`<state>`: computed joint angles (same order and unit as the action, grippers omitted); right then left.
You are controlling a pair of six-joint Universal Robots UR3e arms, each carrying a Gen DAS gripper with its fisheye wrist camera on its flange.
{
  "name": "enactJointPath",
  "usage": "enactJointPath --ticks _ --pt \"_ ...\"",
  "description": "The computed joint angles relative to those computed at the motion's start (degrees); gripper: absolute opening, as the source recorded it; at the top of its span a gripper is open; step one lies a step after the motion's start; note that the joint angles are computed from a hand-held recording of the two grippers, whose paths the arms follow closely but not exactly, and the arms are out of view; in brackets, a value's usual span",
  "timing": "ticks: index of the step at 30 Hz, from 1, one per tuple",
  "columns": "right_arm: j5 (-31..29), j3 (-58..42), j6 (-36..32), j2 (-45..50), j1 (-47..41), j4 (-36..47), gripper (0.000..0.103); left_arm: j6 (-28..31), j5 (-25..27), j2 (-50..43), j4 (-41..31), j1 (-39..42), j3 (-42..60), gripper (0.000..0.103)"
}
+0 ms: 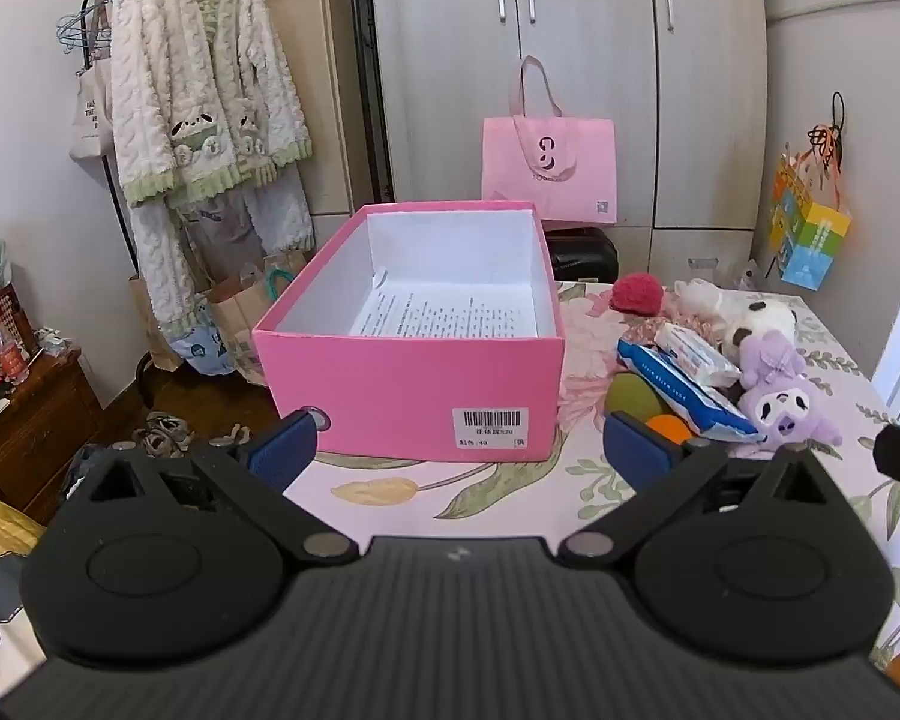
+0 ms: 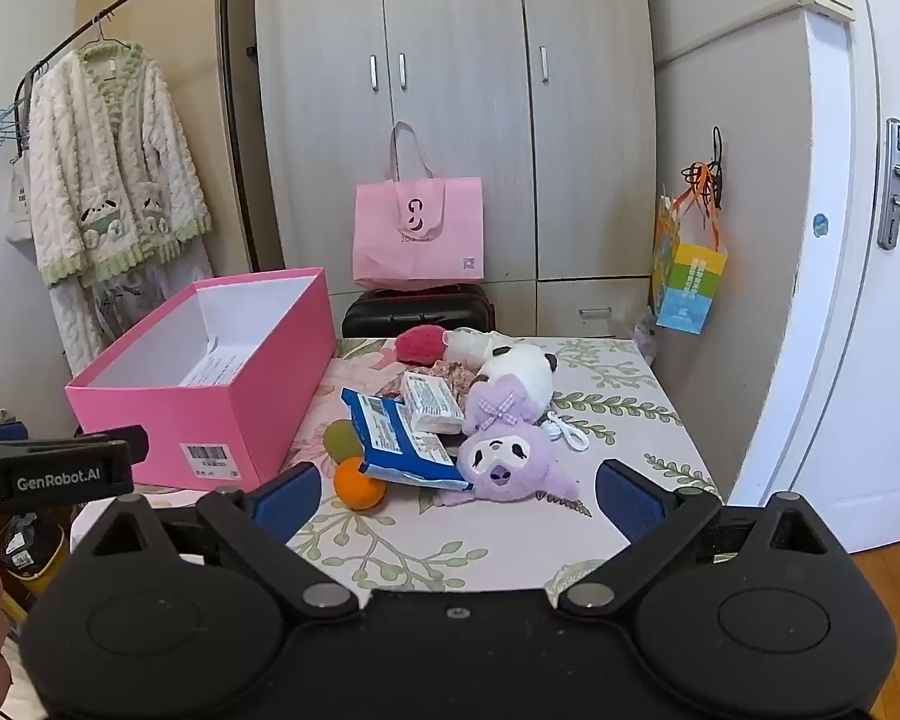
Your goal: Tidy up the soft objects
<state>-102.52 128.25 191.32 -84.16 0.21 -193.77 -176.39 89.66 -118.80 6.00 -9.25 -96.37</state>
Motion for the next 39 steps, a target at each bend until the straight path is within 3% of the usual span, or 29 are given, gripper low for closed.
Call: enactJointPath --ticks 10,18,39 --pt "-0.24 0.07 0.30 -0.34 0.28 0.39 0.100 0.68 1.29 -0.74 -0.07 -1.26 0.13 0.103" --pt "0.68 1.25 -0.02 -0.27 -1.03 -0.83 0.100 2.29 -1.20 0.98 -0.82 0.14 -1.03 0.103" --pt "0.86 1.99 0.26 -1.30 -2.07 -0.21 0.100 3.45 -1.99 1.36 -2.05 0.14 -0.91 0.103"
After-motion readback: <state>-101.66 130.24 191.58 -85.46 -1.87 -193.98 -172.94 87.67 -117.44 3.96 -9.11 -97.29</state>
